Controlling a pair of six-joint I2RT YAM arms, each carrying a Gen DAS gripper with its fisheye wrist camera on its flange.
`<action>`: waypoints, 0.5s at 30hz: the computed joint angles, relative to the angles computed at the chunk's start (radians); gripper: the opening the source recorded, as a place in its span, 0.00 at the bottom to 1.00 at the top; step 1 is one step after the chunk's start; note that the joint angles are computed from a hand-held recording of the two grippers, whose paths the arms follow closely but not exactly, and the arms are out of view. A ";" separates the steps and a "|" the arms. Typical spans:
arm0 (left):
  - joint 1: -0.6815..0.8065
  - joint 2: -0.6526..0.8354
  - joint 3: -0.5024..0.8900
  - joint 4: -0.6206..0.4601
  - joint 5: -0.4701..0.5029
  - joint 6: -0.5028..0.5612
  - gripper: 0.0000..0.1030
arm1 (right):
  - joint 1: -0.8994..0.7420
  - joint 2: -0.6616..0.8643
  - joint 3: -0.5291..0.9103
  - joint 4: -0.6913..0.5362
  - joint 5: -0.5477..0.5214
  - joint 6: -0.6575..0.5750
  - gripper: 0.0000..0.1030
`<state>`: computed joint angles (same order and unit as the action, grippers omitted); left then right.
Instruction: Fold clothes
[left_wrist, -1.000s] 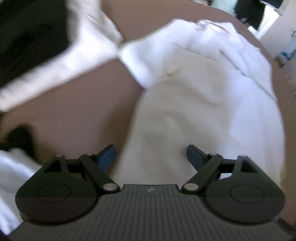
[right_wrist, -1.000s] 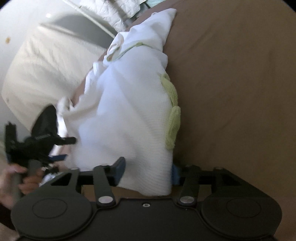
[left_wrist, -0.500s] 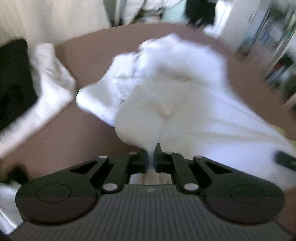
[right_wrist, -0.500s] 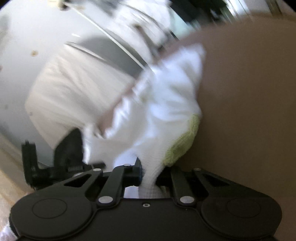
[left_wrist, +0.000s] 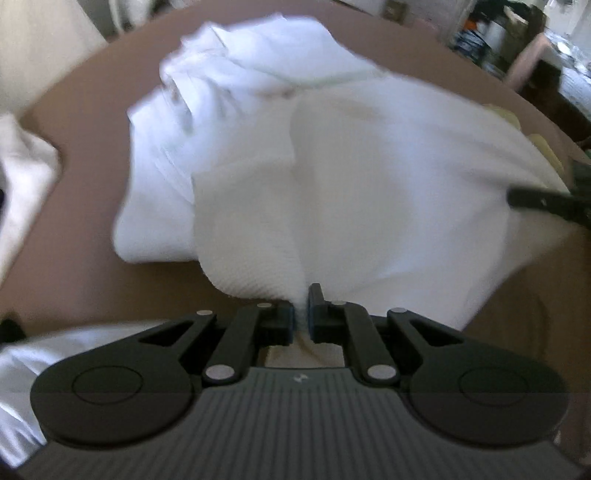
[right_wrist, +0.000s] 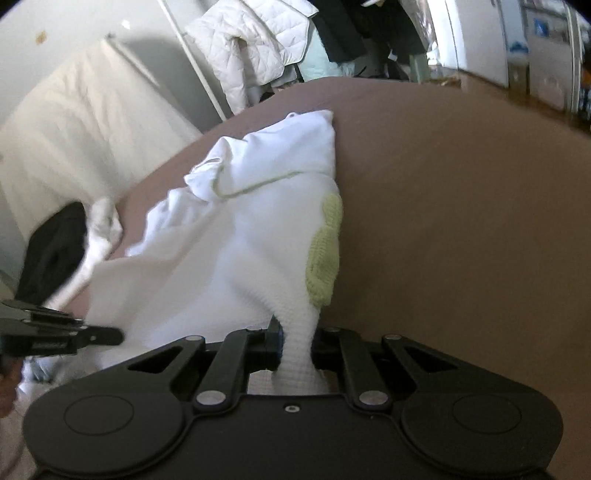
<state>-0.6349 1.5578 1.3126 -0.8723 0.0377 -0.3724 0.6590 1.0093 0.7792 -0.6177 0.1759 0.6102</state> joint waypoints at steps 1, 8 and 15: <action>0.039 0.006 -0.017 -0.007 0.074 -0.010 0.07 | 0.004 0.017 0.008 -0.036 0.011 -0.028 0.10; 0.048 0.030 0.025 -0.066 0.059 0.036 0.17 | 0.010 0.122 -0.097 0.009 0.063 -0.040 0.14; 0.027 -0.140 0.015 -0.008 -0.096 0.100 0.40 | -0.045 0.105 -0.026 -0.109 0.179 -0.060 0.39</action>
<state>-0.6076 1.4179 1.3278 -0.8800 -0.0588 -0.2723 0.6136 1.1142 0.7531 -0.7265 0.3549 0.5500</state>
